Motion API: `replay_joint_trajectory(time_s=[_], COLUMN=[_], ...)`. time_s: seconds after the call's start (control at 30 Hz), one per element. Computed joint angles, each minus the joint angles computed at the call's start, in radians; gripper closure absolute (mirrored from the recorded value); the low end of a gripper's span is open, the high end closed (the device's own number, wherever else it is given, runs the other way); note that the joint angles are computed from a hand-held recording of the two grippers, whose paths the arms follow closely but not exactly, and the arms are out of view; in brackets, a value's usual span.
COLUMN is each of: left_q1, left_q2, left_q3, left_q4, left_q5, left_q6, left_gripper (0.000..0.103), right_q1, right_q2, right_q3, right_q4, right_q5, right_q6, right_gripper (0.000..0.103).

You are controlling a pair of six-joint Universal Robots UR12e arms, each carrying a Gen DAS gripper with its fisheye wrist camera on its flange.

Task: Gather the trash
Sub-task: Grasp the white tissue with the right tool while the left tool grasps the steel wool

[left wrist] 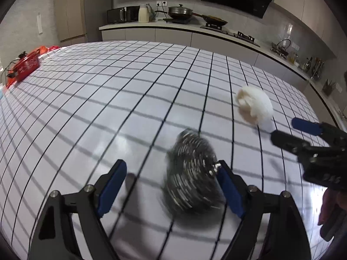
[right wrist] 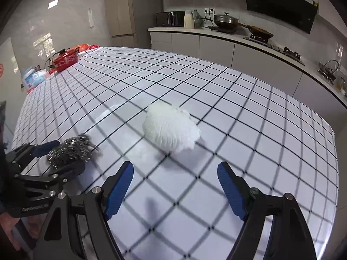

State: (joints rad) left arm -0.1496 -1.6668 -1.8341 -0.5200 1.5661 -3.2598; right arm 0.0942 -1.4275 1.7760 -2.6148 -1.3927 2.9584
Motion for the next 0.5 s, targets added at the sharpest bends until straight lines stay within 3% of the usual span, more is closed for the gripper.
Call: replay_joint_trajectory(time_s=[0.13, 0.23, 0.4, 0.43, 0.47, 0.5], left_q1=[0.018, 0.03, 0.032, 0.031, 0.033, 0.037], left_q2=[-0.012, 0.02, 0.045, 0.042, 0.042, 0.04], left_q3=[0.018, -0.01, -0.039, -0.036, -0.038, -0.038], left_q4=[-0.023, -0.019, -0.02, -0.022, -0.011, -0.001], left_q5=[-0.043, -0.071, -0.07, -0.064, -0.073, -0.081], left_q6=[0.001, -0.005, -0.026, -0.022, -0.028, -0.03], left_gripper=[0.022, 0.022, 0.022, 0.022, 0.03, 0.039], right_q1=[0.008, 0.011, 0.015, 0.016, 0.015, 0.014], right_q2=[0.046, 0.061, 0.07, 0.075, 0.079, 0.081], right_q3=[-0.048, -0.068, -0.074, -0.079, -0.085, -0.087], right_q4=[0.027, 0.051, 0.053, 0.057, 0.061, 0.06], right_q5=[-0.003, -0.001, -0.005, -0.007, -0.002, 0.003], right_q6=[0.006, 0.005, -0.001, 0.001, 0.003, 0.003], right_gripper=[0.025, 0.03, 0.032, 0.038, 0.058, 0.07])
